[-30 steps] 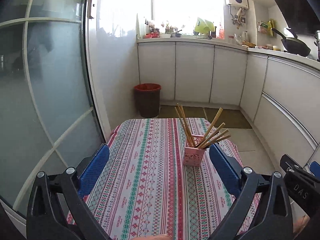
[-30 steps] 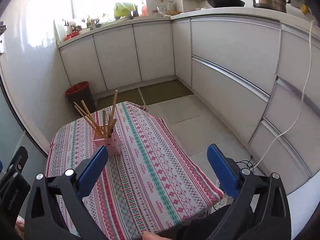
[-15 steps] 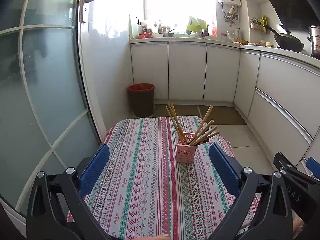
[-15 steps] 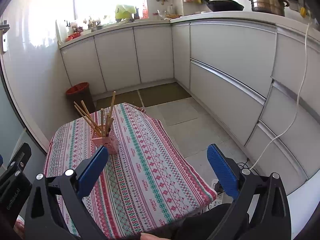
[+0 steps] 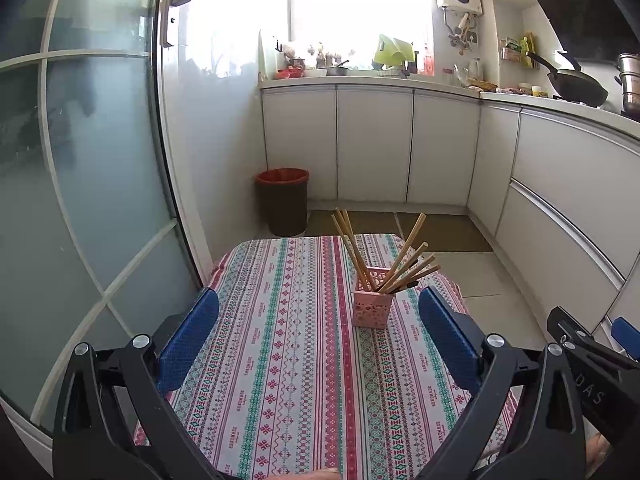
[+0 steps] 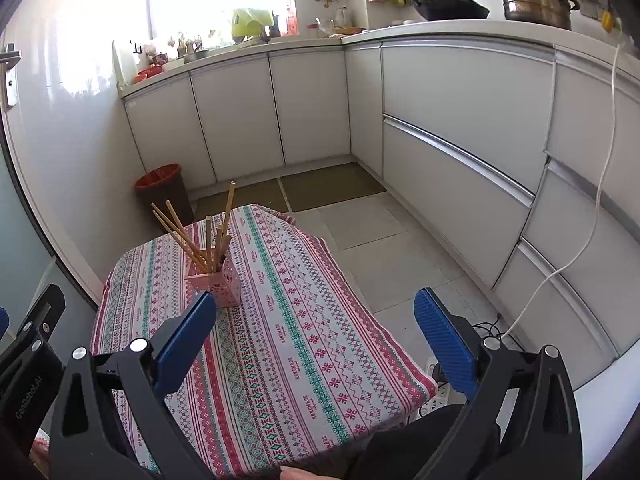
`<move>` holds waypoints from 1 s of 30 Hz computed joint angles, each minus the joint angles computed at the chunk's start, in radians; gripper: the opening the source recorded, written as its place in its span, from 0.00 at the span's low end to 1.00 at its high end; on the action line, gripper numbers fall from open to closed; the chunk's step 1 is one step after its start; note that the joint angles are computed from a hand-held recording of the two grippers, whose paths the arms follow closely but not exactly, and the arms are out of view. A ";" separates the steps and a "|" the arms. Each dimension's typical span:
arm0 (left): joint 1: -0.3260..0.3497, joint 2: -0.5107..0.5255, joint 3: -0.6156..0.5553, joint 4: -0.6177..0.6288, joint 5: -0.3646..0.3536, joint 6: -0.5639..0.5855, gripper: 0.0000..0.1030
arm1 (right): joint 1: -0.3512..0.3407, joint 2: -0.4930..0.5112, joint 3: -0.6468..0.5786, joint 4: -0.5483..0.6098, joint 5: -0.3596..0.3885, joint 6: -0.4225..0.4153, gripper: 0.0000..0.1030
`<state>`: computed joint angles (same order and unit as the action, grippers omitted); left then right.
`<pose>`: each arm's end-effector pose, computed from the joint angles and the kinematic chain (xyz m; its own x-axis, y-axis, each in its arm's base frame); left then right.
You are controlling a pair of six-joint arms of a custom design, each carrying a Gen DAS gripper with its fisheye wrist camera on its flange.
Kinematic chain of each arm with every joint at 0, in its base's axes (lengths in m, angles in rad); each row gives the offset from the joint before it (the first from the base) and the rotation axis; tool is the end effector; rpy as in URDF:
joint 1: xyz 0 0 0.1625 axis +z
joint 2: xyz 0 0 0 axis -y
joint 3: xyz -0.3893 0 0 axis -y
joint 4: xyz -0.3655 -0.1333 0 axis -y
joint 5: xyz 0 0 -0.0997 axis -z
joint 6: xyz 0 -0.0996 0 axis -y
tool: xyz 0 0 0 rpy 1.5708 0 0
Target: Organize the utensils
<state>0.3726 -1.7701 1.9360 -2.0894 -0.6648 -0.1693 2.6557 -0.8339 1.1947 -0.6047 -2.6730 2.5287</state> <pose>-0.2938 -0.3421 0.4605 -0.6182 0.4112 -0.6698 0.7810 0.4169 -0.4649 0.5372 -0.2334 0.2142 -0.5766 0.7223 0.3820 -0.1444 0.3701 -0.9177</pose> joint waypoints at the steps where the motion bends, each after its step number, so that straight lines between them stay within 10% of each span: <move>1: 0.001 0.000 -0.001 0.001 -0.001 0.000 0.93 | 0.000 0.001 -0.001 0.000 0.000 0.000 0.94; 30: -0.004 -0.004 0.011 -0.004 0.006 -0.011 0.93 | 0.000 -0.036 0.053 -0.097 0.000 -0.057 0.94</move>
